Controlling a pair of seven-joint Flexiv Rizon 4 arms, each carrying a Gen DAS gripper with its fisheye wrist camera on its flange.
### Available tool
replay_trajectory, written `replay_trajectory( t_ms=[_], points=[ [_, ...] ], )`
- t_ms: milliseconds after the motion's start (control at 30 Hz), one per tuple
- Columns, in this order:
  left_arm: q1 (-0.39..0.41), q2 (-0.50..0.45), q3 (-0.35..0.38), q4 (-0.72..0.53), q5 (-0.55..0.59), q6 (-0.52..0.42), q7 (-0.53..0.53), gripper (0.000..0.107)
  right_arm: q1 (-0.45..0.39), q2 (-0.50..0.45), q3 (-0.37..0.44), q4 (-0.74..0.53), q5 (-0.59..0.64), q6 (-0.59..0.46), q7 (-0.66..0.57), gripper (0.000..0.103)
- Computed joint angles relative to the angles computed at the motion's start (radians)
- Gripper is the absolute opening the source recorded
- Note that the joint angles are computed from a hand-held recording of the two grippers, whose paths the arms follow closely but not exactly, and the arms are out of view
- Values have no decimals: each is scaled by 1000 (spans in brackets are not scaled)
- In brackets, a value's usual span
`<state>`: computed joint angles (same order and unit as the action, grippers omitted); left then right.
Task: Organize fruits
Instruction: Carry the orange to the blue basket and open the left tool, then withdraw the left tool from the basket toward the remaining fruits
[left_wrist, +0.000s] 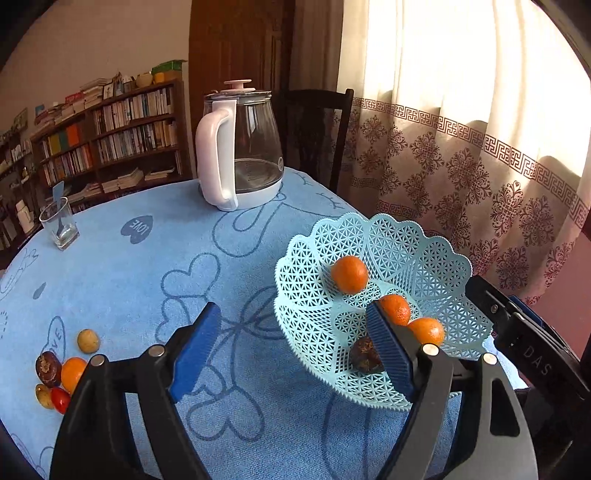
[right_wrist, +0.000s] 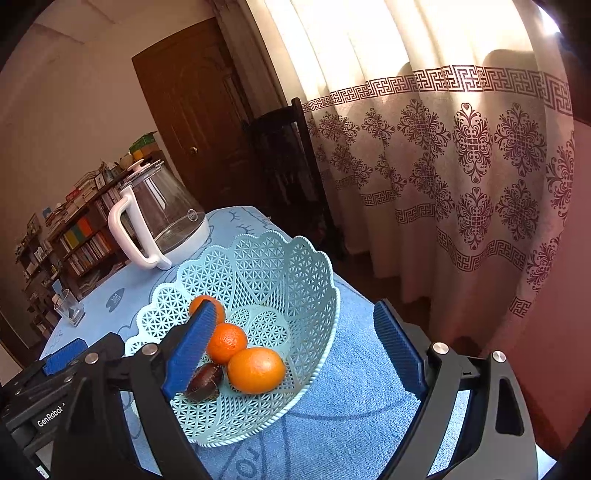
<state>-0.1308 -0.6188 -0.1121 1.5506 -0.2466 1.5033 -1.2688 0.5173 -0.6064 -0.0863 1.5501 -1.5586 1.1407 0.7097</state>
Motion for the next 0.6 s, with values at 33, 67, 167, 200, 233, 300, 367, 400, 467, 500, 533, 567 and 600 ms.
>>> replay_trajectory(
  t_ms=[33, 67, 167, 200, 233, 300, 367, 400, 467, 500, 533, 567, 600],
  points=[
    [-8, 1, 19, 4, 2, 1, -13, 83, 1, 1, -1, 1, -4, -2, 5, 92],
    [-14, 2, 34, 8, 5, 3, -25, 86, 2, 2, -1, 1, -5, -5, 6, 93],
    [-35, 9, 81, 23, 20, 5, -65, 89, 1, 3, 0, 2, -11, -7, 12, 94],
    [-37, 12, 90, 29, 24, 5, -77, 90, 0, 4, -1, 3, -17, -7, 19, 96],
    [-41, 17, 100, 35, 27, 6, -90, 90, 0, 6, 0, 4, -22, -8, 26, 96],
    [-63, 22, 140, 42, 44, 6, -126, 90, -3, 8, 2, 7, -32, -10, 35, 96],
    [-104, 24, 209, 41, 75, 7, -177, 90, -5, 9, 5, 7, -38, -11, 39, 96],
    [-129, 24, 250, 41, 95, 9, -207, 90, -5, 9, 6, 7, -41, -13, 41, 96],
    [-172, 22, 323, 38, 135, 15, -266, 91, -6, 10, 8, 7, -46, -17, 42, 96],
    [-190, 20, 354, 37, 154, 17, -294, 91, -5, 11, 8, 7, -50, -20, 43, 96],
    [-204, 20, 380, 37, 170, 18, -320, 91, -4, 12, 9, 8, -55, -25, 44, 96],
    [-214, 19, 401, 35, 185, 14, -342, 91, -2, 14, 9, 9, -60, -31, 44, 96],
    [-218, 20, 412, 37, 200, 12, -360, 91, 0, 15, 10, 9, -66, -38, 43, 96]
  ],
)
